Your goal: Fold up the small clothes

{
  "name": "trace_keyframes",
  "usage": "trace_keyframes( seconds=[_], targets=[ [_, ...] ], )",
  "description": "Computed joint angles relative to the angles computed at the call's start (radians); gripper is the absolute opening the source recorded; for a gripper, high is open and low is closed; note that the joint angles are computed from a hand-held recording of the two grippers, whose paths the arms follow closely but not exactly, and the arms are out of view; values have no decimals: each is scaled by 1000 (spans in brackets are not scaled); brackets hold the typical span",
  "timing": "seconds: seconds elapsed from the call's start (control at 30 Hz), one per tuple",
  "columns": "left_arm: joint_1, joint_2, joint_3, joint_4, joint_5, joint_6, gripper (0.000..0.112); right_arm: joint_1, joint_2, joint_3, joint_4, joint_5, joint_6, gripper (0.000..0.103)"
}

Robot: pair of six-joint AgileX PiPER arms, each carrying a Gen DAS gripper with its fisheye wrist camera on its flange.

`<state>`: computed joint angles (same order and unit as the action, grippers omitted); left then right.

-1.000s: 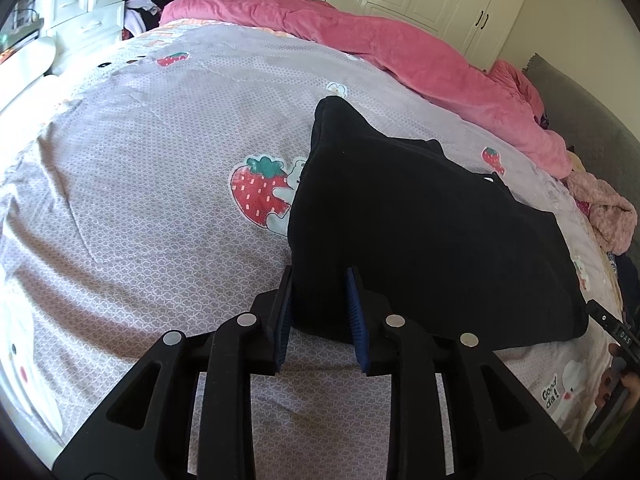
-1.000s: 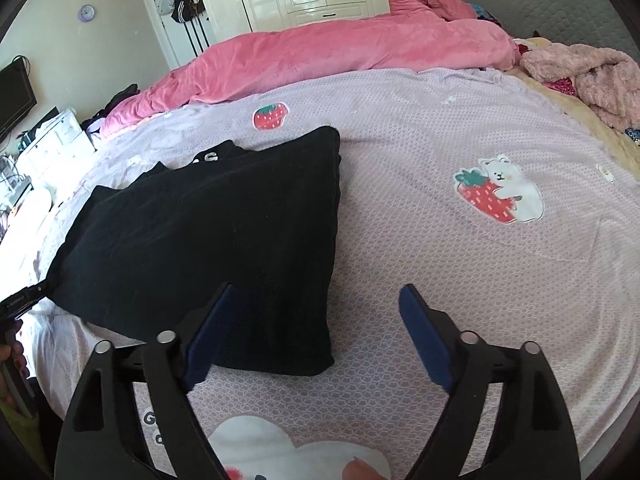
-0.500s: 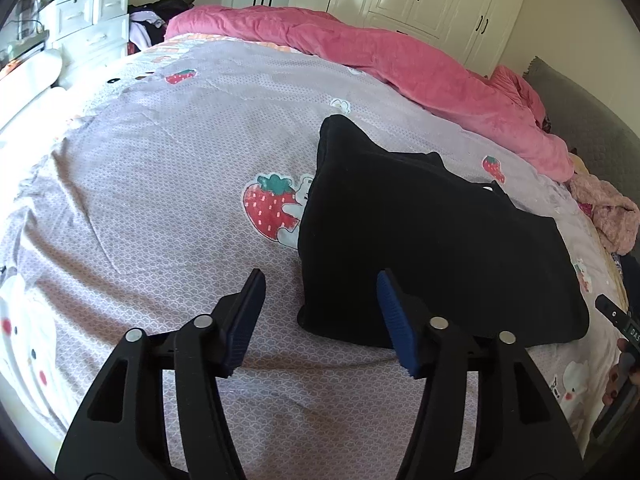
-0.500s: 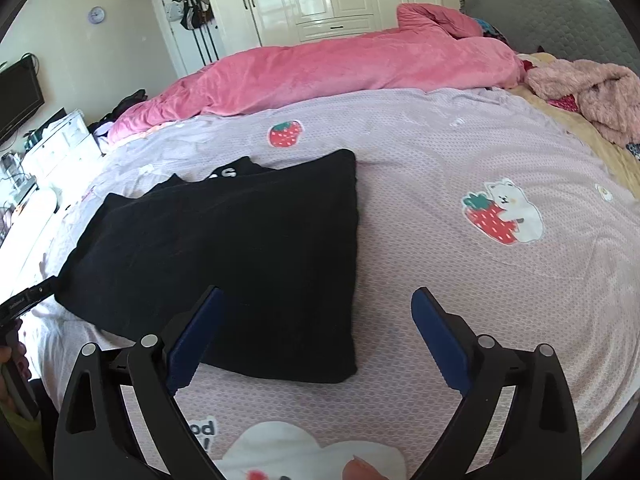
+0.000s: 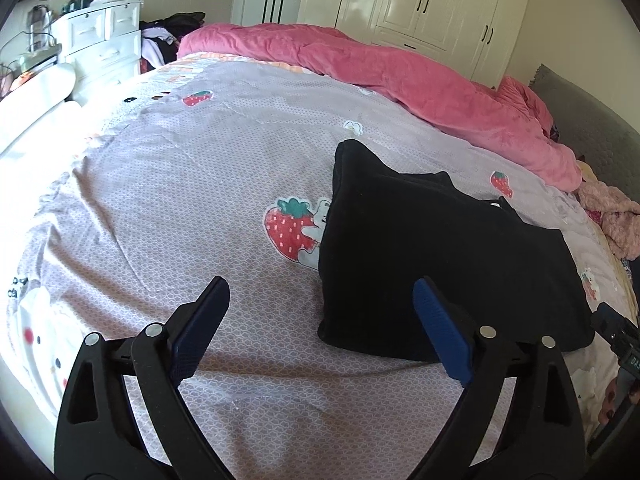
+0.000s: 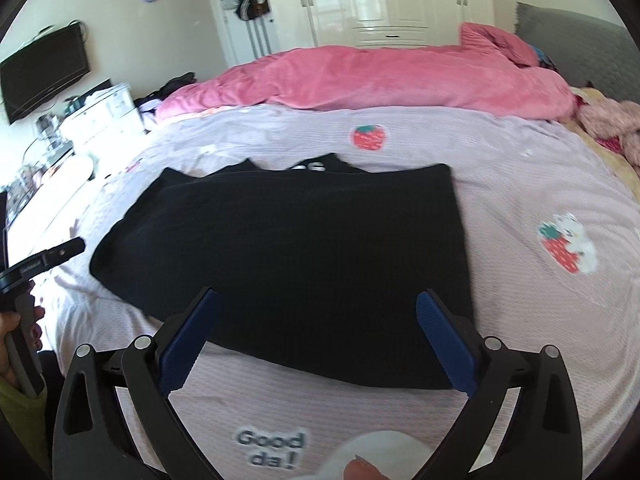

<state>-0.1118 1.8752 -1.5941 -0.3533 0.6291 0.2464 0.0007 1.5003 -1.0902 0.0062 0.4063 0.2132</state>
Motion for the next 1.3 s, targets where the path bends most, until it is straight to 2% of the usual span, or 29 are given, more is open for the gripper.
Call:
trace_keyframes(
  seconds=[0.17,0.23,0.47,1.0,1.3],
  targets=[
    [6,10,-2,29,-7,-24,87,97,68,-73,-41,10,19,98],
    [12,16,-6,37,-8,-34,94,137,100,-107,-46,15,16,98],
    [35,24,-10,43,-16,-41,94,236,171,-198,-38,35,-14,98],
    [128,26,-29,1,1,-40,94,340,227,-244,-105,70,13,98],
    [154,34,-41,13,1,-63,94,403,350,-384,-240,116,87,98]
  ],
)
